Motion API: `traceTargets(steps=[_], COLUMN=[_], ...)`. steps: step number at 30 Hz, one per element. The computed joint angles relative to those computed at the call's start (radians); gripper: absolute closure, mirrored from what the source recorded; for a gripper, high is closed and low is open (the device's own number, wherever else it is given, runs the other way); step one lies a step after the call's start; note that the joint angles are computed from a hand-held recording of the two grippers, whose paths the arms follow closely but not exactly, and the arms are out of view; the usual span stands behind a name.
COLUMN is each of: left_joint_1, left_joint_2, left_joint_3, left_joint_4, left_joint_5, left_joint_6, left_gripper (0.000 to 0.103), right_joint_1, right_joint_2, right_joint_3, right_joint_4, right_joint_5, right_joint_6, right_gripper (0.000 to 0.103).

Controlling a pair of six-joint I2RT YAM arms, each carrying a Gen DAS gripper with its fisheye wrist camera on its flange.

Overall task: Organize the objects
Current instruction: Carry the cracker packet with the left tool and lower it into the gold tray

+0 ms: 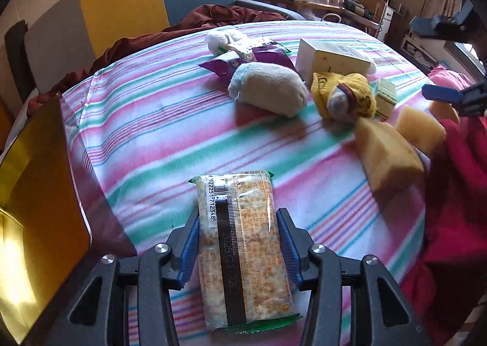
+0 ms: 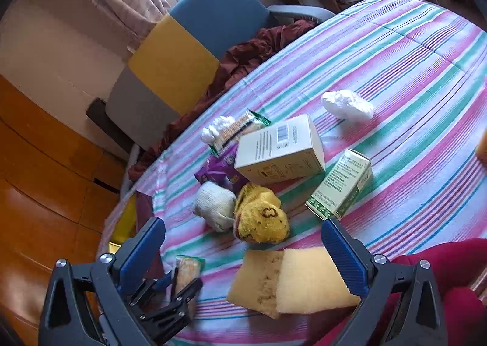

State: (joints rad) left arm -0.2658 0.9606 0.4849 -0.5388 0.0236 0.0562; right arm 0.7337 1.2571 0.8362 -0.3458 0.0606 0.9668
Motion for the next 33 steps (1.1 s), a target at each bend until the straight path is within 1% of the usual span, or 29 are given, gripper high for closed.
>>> traceTargets(steps=[1, 2, 3, 5, 7, 8, 10, 13, 17, 18, 19, 20, 21, 25, 28, 30, 33], left_joint_1=[-0.005, 0.009, -0.002, 0.001, 0.015, 0.038, 0.046, 0.056, 0.074, 0.072, 0.074, 0.075, 0.078, 0.086, 0.140, 0.172, 0.262], left_joint_2=[0.017, 0.013, 0.009, 0.037, 0.036, 0.051, 0.031, 0.021, 0.015, 0.011, 0.008, 0.006, 0.005, -0.009, -0.050, -0.108, -0.206], left_joint_3=[0.000, -0.004, -0.008, 0.000, -0.005, -0.007, -0.019, -0.027, -0.037, -0.039, -0.041, -0.042, -0.044, -0.053, -0.053, -0.051, -0.019], left_joint_4=[0.022, 0.023, 0.024, 0.048, 0.059, 0.078, 0.074, 0.077, 0.085, 0.085, 0.085, 0.086, 0.089, 0.096, 0.063, 0.023, -0.063], left_joint_5=[0.003, 0.018, 0.018, 0.028, 0.044, 0.060, 0.070, 0.084, 0.104, 0.104, 0.106, 0.107, 0.109, 0.117, 0.189, 0.211, 0.284], left_joint_6=[-0.007, -0.003, -0.020, -0.030, -0.028, -0.009, -0.006, -0.001, 0.002, -0.001, 0.001, 0.003, 0.008, 0.012, 0.013, 0.022, 0.066], left_gripper=[0.055, 0.055, 0.055, 0.055, 0.055, 0.055, 0.055, 0.055, 0.055, 0.055, 0.055, 0.055, 0.055, 0.055, 0.055, 0.055, 0.055], right_joint_1=[0.006, 0.014, 0.016, 0.022, 0.022, 0.020, 0.002, -0.033, -0.064, -0.068, -0.068, -0.062, -0.058, -0.063, -0.060, -0.043, -0.027], right_joint_2=[0.033, 0.066, 0.097, 0.141, 0.170, 0.182, 0.215, 0.285, 0.390, 0.408, 0.413, 0.418, 0.421, 0.326, 0.262, 0.229, 0.182], right_joint_3=[0.048, 0.094, 0.132, 0.185, 0.227, 0.243, 0.280, 0.343, 0.388, 0.394, 0.396, 0.398, 0.393, 0.284, 0.225, 0.197, 0.168], right_joint_4=[-0.073, -0.143, -0.205, -0.289, -0.355, -0.382, -0.438, -0.531, -0.595, -0.602, -0.600, -0.605, -0.606, -0.502, -0.446, -0.416, -0.401], right_joint_5=[0.002, 0.006, -0.001, -0.020, -0.036, -0.043, -0.057, -0.086, -0.170, -0.184, -0.181, -0.166, -0.160, -0.160, -0.129, -0.092, -0.038], right_joint_6=[-0.025, -0.046, -0.066, -0.098, -0.134, -0.147, -0.178, -0.259, -0.358, -0.380, -0.396, -0.406, -0.414, -0.386, -0.354, -0.340, -0.317], right_gripper=[0.000, 0.000, 0.000, 0.002, 0.002, 0.002, 0.002, 0.000, 0.000, 0.003, 0.015, 0.033, 0.040, 0.044, 0.045, 0.046, 0.046])
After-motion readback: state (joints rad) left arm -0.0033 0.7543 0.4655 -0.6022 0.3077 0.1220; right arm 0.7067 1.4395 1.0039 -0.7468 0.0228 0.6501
